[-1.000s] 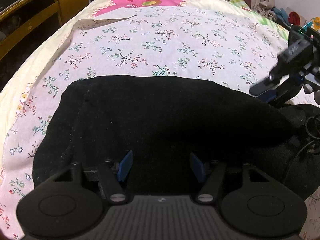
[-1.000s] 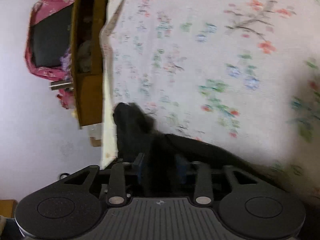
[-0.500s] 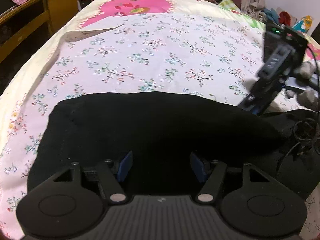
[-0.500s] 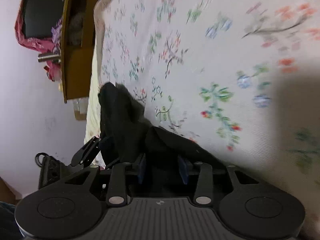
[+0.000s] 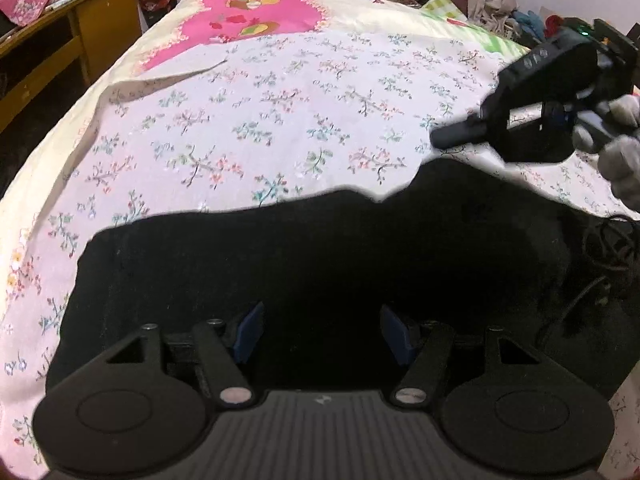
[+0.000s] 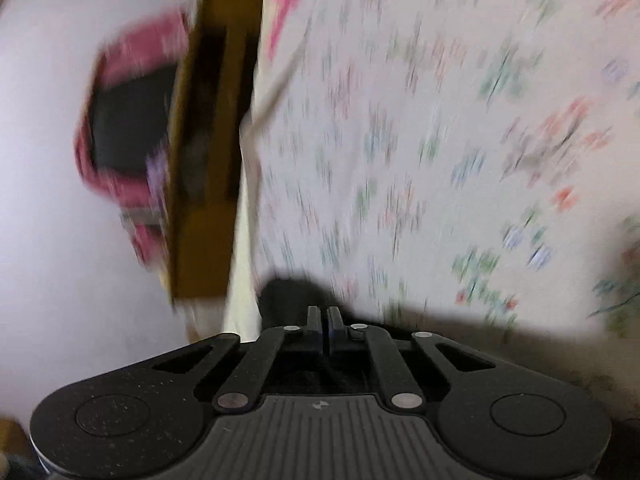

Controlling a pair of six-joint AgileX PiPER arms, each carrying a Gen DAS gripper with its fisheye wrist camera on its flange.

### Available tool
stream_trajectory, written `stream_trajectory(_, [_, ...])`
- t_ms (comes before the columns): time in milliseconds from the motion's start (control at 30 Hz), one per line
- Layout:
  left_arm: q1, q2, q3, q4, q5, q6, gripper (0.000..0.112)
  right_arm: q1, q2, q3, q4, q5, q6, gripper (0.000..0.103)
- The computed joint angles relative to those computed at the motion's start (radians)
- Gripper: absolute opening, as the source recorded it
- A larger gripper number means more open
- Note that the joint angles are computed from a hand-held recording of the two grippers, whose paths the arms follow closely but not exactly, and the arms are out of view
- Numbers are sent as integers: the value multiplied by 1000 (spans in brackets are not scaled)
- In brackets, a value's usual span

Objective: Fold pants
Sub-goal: 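Lower the folded pants onto the quilt and open both grippers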

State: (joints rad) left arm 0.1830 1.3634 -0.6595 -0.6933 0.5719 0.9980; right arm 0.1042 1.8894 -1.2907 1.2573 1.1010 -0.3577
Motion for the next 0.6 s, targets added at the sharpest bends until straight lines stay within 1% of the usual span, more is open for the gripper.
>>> stream_trajectory(67, [-25, 7, -10, 9, -13, -13, 73, -32, -41, 63, 78, -111, -36, 0])
stream_trajectory(100, [-50, 18, -20, 48, -25, -55, 73, -38, -42, 63, 63, -153, -20, 0])
stream_trajectory(133, [-78, 18, -22, 92, -49, -102, 73, -32, -48, 55, 9, -198, 14, 0])
stream_trajectory(167, [-93, 9, -20, 105, -63, -116, 72, -27, -55, 42, -39, -205, 36, 0])
stream_trajectory(233, [-91, -10, -22, 64, -46, -92, 73, -18, -80, 42, -50, -146, 0, 0])
stream_trajectory(267, [-96, -13, -28, 60, -38, -110, 73, 4, -109, 43, -93, -122, -2, 0])
stream_trajectory(300, [-110, -21, -29, 71, -40, -138, 73, 39, -147, 46, -176, -124, 24, 0])
stream_trajectory(367, [-149, -31, -38, 85, -31, -180, 73, 98, -228, 84, -352, -154, 108, 0])
stream_trajectory(400, [-179, -39, -42, 106, -29, -214, 73, 101, -263, 116, -398, -155, 143, 0])
stream_trajectory(500, [-277, -48, -57, 166, -38, -293, 73, 36, -402, 256, -433, -161, 197, 0])
stream_trajectory(567, [-346, -45, -74, 198, -34, -366, 73, 10, -508, 297, -547, -147, 241, 0])
stream_trajectory(600, [-390, -39, -85, 222, -30, -419, 73, -7, -554, 320, -575, -134, 252, 2])
